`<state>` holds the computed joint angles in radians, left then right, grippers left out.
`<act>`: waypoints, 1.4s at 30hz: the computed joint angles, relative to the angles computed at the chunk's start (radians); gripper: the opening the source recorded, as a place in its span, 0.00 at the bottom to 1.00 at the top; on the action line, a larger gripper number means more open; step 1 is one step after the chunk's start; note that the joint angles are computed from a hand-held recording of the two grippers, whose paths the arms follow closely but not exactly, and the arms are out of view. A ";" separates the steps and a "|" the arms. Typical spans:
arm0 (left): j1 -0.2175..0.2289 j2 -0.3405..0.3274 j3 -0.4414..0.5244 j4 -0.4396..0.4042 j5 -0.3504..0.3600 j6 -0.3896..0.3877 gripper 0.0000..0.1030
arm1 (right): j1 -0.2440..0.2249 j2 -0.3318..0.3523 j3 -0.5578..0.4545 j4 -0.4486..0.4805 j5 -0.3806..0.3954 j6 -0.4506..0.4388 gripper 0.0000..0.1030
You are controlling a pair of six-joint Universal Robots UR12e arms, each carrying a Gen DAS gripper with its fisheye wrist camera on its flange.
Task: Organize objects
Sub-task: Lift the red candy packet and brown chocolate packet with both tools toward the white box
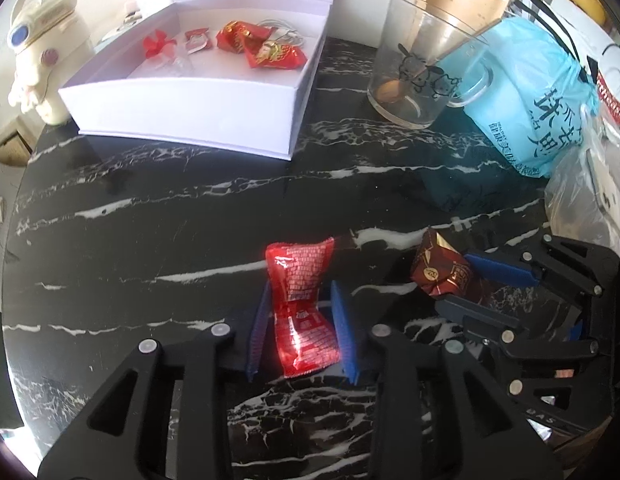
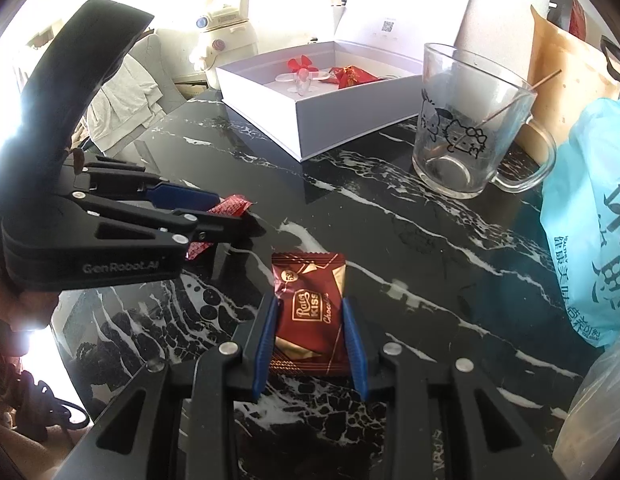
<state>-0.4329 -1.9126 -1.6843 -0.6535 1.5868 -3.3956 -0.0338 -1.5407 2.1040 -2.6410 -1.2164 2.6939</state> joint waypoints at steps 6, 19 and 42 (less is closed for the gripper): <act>-0.022 -0.021 0.015 0.031 0.077 0.017 0.23 | -0.009 -0.002 0.004 -0.012 0.002 0.015 0.32; -0.024 -0.001 0.015 0.032 0.063 -0.001 0.21 | -0.023 -0.022 0.001 -0.053 0.030 0.013 0.32; -0.027 0.068 0.018 0.097 0.157 -0.001 0.21 | -0.005 -0.053 -0.052 -0.101 0.047 -0.011 0.32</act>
